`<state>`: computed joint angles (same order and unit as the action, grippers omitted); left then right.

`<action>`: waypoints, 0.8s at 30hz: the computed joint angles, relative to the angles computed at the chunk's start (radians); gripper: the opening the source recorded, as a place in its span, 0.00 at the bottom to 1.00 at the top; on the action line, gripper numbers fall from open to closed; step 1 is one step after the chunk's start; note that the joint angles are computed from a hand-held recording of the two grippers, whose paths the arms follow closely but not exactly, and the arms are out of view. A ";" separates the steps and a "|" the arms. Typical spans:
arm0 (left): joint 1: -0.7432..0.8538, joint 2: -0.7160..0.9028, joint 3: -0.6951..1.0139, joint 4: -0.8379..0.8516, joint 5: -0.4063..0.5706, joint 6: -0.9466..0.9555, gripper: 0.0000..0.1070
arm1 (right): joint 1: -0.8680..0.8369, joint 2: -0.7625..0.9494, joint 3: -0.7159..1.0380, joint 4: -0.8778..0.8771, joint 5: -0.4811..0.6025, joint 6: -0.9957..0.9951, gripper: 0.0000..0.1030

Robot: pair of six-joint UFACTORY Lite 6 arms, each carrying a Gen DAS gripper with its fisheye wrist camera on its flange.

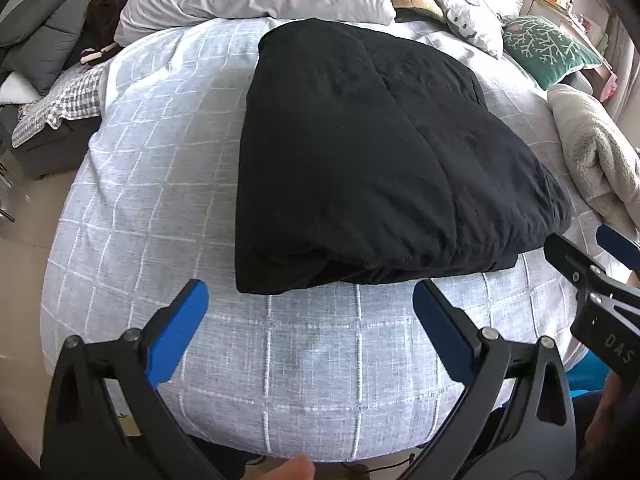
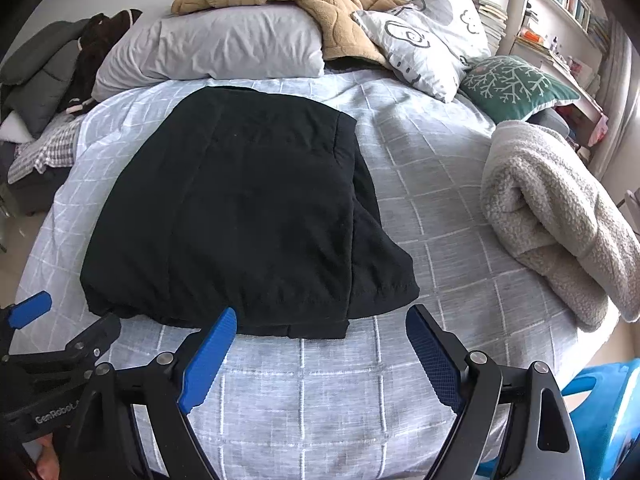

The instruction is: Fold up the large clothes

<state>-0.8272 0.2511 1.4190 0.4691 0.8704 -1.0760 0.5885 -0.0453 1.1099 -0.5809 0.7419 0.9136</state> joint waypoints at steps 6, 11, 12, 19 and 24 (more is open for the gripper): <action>-0.003 -0.001 0.010 0.003 0.002 0.001 0.95 | -0.003 0.001 0.003 0.000 0.000 -0.009 0.86; -0.007 -0.004 0.007 0.013 0.008 -0.005 0.95 | 0.009 0.016 0.006 0.007 0.003 -0.013 0.86; -0.007 -0.002 0.009 0.013 0.010 -0.004 0.95 | 0.009 0.018 0.006 0.011 0.002 -0.016 0.86; -0.002 -0.003 0.007 0.017 0.015 -0.008 0.95 | 0.006 0.016 0.003 0.020 -0.003 -0.016 0.86; -0.004 -0.001 0.010 0.017 0.018 -0.010 0.95 | 0.000 0.014 0.002 0.020 -0.006 -0.015 0.86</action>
<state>-0.8315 0.2498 1.4293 0.4861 0.8880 -1.0855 0.5880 -0.0315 1.1119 -0.5607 0.7362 0.8983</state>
